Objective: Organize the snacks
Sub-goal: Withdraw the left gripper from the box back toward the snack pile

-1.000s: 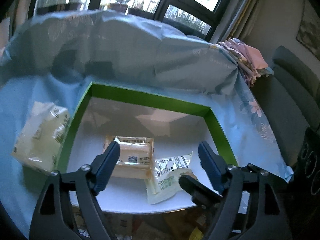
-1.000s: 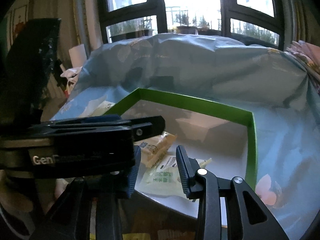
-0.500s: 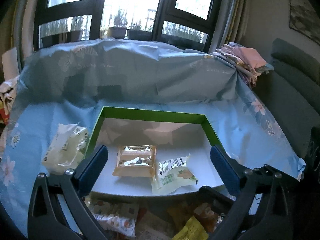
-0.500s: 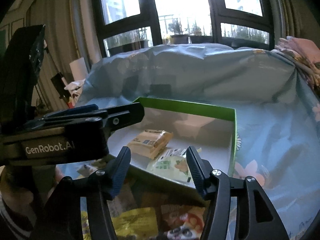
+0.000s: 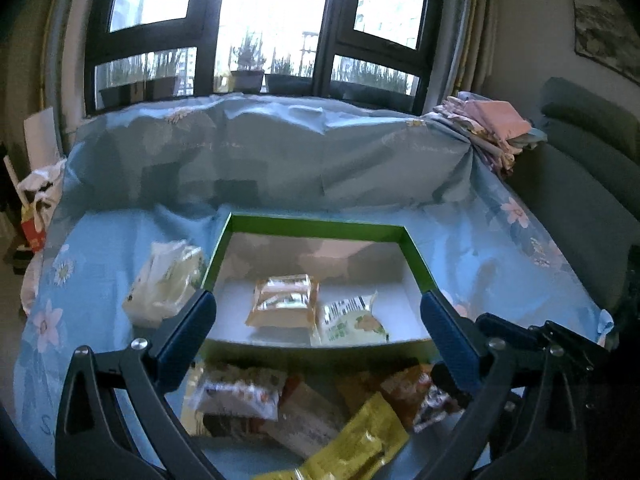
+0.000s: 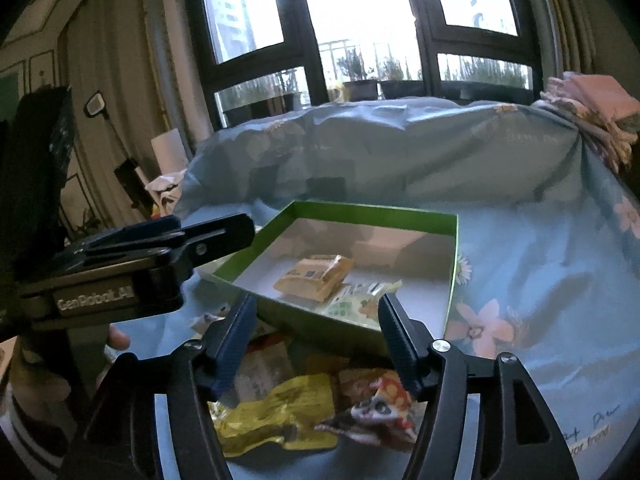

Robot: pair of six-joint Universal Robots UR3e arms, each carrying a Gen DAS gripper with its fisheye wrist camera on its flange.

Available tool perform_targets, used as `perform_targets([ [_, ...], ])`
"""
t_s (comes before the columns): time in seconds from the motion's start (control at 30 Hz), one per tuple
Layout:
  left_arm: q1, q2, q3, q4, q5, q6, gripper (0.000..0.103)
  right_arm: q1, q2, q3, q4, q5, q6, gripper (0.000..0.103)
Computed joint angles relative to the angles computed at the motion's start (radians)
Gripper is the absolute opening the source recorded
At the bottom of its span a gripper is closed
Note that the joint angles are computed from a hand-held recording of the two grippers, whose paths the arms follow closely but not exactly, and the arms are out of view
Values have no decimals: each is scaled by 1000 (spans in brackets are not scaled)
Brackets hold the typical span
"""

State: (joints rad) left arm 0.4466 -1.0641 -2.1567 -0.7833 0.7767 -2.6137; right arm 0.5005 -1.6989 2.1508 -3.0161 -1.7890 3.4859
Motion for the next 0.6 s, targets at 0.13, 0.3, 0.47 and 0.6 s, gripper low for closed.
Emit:
perform_targets([
  [0.13,67,86,-14,-153,-29,77,103,4,-30,27,5,8,21,66],
  [0.3,176,159,11,-423,-60,220,103,14,-65,59,18,13,45,67],
  [0.47,304,208,32,-667,-78,368,103,25,-102,95,20,28,68,67],
  [0.6,430,205,55,-863,-65,496,103,41,-109,124,4,29,92,67],
])
